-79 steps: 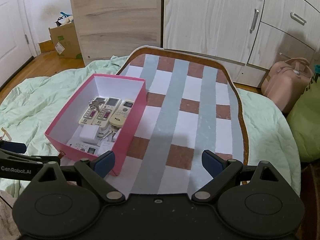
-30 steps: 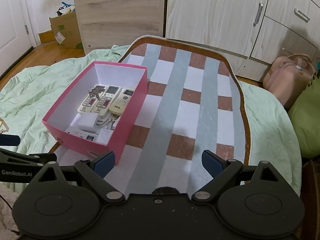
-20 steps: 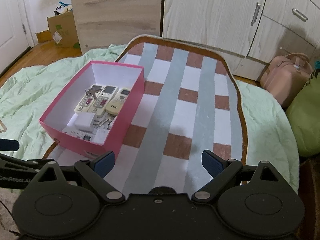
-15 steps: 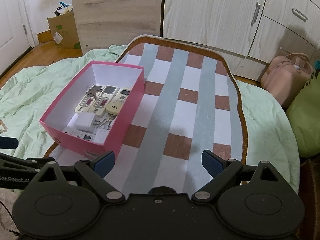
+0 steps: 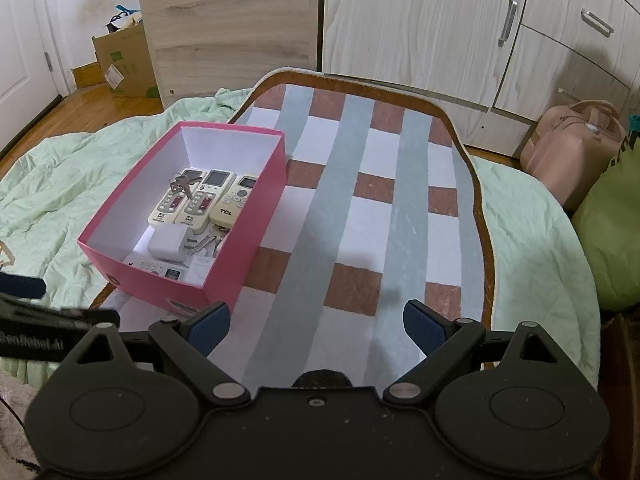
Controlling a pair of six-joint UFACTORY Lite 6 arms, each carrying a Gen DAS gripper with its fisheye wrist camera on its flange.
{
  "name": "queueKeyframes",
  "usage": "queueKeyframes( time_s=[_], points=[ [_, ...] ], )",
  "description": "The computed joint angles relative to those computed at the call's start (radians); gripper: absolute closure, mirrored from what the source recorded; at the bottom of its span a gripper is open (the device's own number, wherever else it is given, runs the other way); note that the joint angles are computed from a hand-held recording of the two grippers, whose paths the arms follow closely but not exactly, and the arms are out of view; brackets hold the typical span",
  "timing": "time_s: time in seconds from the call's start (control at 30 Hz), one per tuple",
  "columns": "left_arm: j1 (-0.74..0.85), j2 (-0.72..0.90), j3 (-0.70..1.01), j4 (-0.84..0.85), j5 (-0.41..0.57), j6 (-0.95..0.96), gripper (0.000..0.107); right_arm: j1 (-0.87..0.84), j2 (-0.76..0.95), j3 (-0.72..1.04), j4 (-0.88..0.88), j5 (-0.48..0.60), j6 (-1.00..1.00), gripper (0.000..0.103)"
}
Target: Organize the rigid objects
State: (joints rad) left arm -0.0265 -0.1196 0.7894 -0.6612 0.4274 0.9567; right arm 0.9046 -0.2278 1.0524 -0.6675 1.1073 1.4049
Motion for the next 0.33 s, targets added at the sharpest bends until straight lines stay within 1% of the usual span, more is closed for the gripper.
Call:
queueKeyframes(
  time_s=[0.13, 0.33],
  points=[
    [0.013, -0.007, -0.002, -0.025, 0.000, 0.032, 0.007, 0.008, 0.007, 0.009, -0.015, 0.011, 0.000, 0.007],
    [0.019, -0.013, -0.006, -0.010, -0.010, 0.028, 0.007, 0.008, 0.007, 0.006, -0.015, 0.015, -0.003, 0.007]
  ],
)
